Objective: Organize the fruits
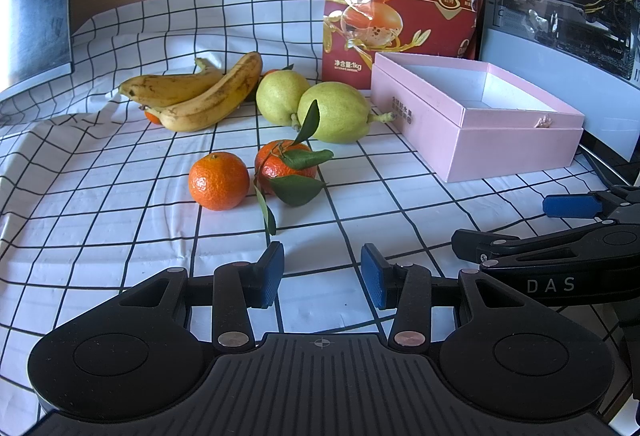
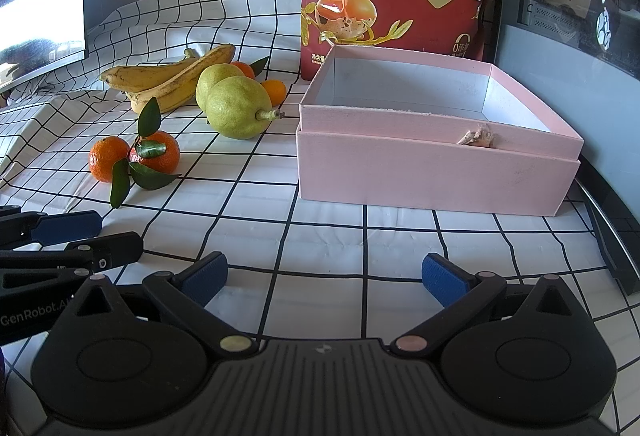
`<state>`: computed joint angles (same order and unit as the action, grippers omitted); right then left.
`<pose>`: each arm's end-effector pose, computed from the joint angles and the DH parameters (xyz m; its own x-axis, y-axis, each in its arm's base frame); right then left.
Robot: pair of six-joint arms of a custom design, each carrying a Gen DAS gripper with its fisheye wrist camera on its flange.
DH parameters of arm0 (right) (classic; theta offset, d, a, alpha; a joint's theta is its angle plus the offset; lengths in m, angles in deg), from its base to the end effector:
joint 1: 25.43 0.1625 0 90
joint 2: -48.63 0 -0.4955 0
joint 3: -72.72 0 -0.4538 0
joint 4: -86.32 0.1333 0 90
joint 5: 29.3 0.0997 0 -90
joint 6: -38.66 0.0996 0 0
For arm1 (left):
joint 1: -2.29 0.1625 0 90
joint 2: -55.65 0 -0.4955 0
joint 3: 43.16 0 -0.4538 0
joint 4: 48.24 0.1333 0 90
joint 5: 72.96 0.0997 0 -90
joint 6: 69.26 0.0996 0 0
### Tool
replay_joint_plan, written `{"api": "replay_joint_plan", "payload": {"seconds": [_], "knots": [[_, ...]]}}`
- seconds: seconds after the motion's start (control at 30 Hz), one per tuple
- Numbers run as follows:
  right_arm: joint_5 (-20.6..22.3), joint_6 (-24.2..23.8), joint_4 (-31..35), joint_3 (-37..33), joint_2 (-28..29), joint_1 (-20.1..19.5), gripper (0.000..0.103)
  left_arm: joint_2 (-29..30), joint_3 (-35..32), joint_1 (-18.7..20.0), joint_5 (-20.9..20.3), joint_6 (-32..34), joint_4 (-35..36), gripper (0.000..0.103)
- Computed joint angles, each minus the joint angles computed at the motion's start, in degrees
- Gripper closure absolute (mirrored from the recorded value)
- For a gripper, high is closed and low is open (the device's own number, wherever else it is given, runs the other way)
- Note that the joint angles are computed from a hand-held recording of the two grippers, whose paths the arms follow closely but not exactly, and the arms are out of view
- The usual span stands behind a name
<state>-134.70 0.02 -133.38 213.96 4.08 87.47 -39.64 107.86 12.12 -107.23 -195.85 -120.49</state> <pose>0.2682 -0.3602 0.0332 -0.5339 -0.6713 0.5141 -0.8446 0.4523 -0.2865 -0.1449 -0.2439 0.1693 -0.6330 -0.4503 -0.6297 0.3826 0.5251 -0.7602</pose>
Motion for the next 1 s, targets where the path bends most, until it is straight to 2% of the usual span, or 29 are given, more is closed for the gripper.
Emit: {"api": "replay_joint_plan", "payload": {"seconds": [0.5, 0.63, 0.7, 0.77, 0.83, 0.9, 1.0], "knots": [[0.5, -0.8, -2.9, 1.0, 0.7, -0.2, 0.000, -0.8, -0.3, -0.2, -0.2, -0.5, 0.8, 0.056], [-0.5, -4.9, -6.1, 0.9, 2.1, 0.9, 0.000, -3.0, -0.3, 0.0, -0.5, 2.0, 0.2, 0.057], [-0.4, -4.4, -2.4, 0.5, 0.7, 0.9, 0.000, -7.0, 0.1, -0.2, -0.8, 3.8, -0.3, 0.057], [0.6, 2.3, 7.6, -0.6, -3.0, 0.5, 0.000, -11.0, 0.1, -0.2, -1.5, 3.3, 0.1, 0.057], [0.8, 7.5, 13.7, -1.9, -5.2, 0.5, 0.000, -8.8, -2.4, 1.9, -3.9, -0.8, 3.8, 0.059], [-0.7, 9.0, 16.6, -2.8, -5.7, 1.3, 0.000, -6.1, -5.1, 3.4, -5.9, -6.1, 9.5, 0.064], [-5.0, 6.8, 17.3, -3.7, -4.2, 3.3, 0.000, -13.0, -4.7, 0.3, -4.1, -7.2, 13.3, 0.064]]}}
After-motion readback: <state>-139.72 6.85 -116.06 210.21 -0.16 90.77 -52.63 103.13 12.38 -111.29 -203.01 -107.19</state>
